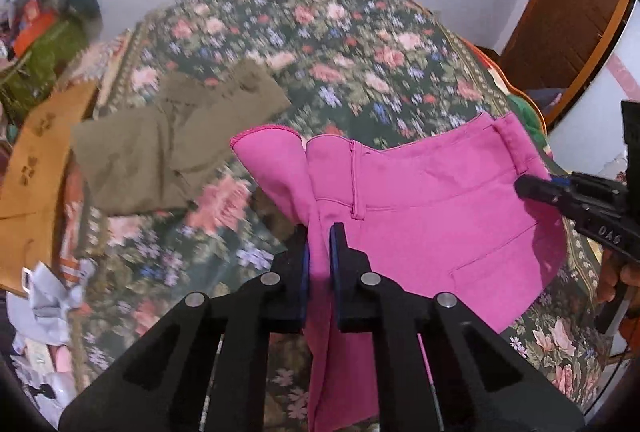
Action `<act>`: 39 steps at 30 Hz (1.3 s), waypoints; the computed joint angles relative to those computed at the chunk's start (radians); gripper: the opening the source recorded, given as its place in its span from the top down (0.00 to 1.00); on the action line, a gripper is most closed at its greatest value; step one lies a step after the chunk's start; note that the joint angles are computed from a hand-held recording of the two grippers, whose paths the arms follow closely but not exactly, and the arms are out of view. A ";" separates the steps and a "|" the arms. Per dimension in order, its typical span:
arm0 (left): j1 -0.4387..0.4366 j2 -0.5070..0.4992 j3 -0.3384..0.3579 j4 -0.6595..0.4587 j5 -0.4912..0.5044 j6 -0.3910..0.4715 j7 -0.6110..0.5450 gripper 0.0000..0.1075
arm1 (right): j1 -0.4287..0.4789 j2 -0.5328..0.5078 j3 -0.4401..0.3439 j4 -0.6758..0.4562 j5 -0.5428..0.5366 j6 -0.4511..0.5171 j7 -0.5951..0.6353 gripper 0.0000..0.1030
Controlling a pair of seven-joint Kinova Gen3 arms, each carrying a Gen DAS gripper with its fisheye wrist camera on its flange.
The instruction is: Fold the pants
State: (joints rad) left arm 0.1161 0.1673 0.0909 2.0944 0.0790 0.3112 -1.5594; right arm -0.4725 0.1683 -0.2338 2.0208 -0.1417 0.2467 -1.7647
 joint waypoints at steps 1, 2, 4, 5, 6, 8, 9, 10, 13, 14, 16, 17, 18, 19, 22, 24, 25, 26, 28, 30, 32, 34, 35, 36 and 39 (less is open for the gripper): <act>0.012 -0.015 -0.017 0.001 -0.024 -0.001 0.019 0.92 | -0.025 -0.004 0.019 -0.013 0.027 0.005 -0.023 0.89; 0.015 -0.025 -0.025 0.002 -0.037 -0.003 0.029 0.92 | -0.057 -0.009 0.042 -0.028 0.064 0.011 -0.055 0.89; 0.018 -0.055 -0.046 0.001 -0.077 -0.005 0.056 0.92 | -0.103 -0.010 0.072 -0.057 0.130 0.021 -0.111 0.89; 0.010 -0.064 -0.045 -0.001 -0.082 -0.004 0.054 0.92 | -0.116 -0.007 0.078 -0.074 0.155 0.027 -0.131 0.89; -0.006 -0.073 -0.044 -0.007 -0.074 0.000 0.040 0.92 | -0.132 0.000 0.087 -0.099 0.184 0.035 -0.154 0.89; -0.040 -0.087 -0.043 -0.021 -0.052 0.010 -0.001 0.92 | -0.150 0.017 0.092 -0.141 0.221 0.045 -0.187 0.89; -0.045 -0.089 -0.048 -0.028 -0.061 0.011 0.000 0.92 | -0.154 0.023 0.090 -0.155 0.229 0.045 -0.197 0.89; -0.056 -0.093 -0.053 -0.036 -0.064 0.012 -0.007 0.92 | -0.158 0.031 0.090 -0.170 0.237 0.044 -0.206 0.89; -0.084 -0.095 -0.069 -0.055 -0.074 0.008 -0.020 0.92 | -0.191 0.069 0.103 -0.234 0.275 0.053 -0.240 0.89; -0.089 -0.094 -0.074 -0.061 -0.084 0.008 -0.016 0.92 | -0.204 0.088 0.109 -0.263 0.288 0.060 -0.249 0.89; -0.115 -0.082 -0.086 -0.079 -0.086 0.003 -0.024 0.92 | -0.220 0.119 0.114 -0.308 0.302 0.066 -0.256 0.89; -0.125 -0.077 -0.088 -0.084 -0.082 0.002 -0.031 0.92 | -0.230 0.138 0.118 -0.334 0.309 0.069 -0.260 0.89; -0.141 -0.067 -0.092 -0.094 -0.077 0.001 -0.042 0.92 | -0.242 0.151 0.124 -0.355 0.315 0.072 -0.265 0.89; -0.164 -0.056 -0.090 -0.106 -0.055 0.004 -0.069 0.92 | -0.248 0.168 0.126 -0.378 0.319 0.077 -0.265 0.89; -0.227 -0.028 -0.078 -0.128 0.013 -0.008 -0.145 0.92 | -0.274 0.220 0.142 -0.432 0.329 0.066 -0.272 0.89; -0.285 0.000 -0.056 -0.142 0.080 -0.020 -0.210 0.92 | -0.285 0.251 0.150 -0.457 0.324 0.055 -0.278 0.89; -0.305 0.019 -0.051 -0.153 0.103 -0.023 -0.229 0.92 | -0.283 0.275 0.145 -0.478 0.313 0.052 -0.277 0.89; -0.312 0.035 -0.055 -0.163 0.109 -0.025 -0.233 0.92 | -0.282 0.290 0.143 -0.492 0.303 0.053 -0.276 0.89; -0.309 0.080 -0.075 -0.184 0.096 -0.037 -0.219 0.92 | -0.289 0.338 0.145 -0.543 0.289 0.067 -0.273 0.89; -0.291 0.122 -0.102 -0.202 0.066 -0.054 -0.189 0.92 | -0.307 0.375 0.160 -0.585 0.287 0.084 -0.275 0.90; -0.279 0.171 -0.121 -0.221 0.038 -0.079 -0.162 0.92 | -0.326 0.424 0.175 -0.643 0.289 0.113 -0.279 0.89; -0.228 0.228 -0.175 -0.260 -0.012 -0.071 -0.111 0.92 | -0.331 0.464 0.178 -0.695 0.287 0.142 -0.276 0.89; -0.215 0.244 -0.188 -0.269 -0.029 -0.071 -0.093 0.92 | -0.331 0.484 0.180 -0.718 0.286 0.153 -0.274 0.89; -0.205 0.271 -0.201 -0.284 -0.046 -0.073 -0.076 0.92 | -0.336 0.505 0.185 -0.744 0.285 0.166 -0.278 0.89; -0.206 0.339 -0.208 -0.321 -0.074 -0.077 -0.042 0.92 | -0.341 0.561 0.192 -0.816 0.283 0.215 -0.279 0.89</act>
State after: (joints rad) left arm -0.0896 0.5062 -0.1169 1.7734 0.0052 0.2338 -1.6013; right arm -0.8130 0.7294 -0.0422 1.2049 0.1412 0.4617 -2.0442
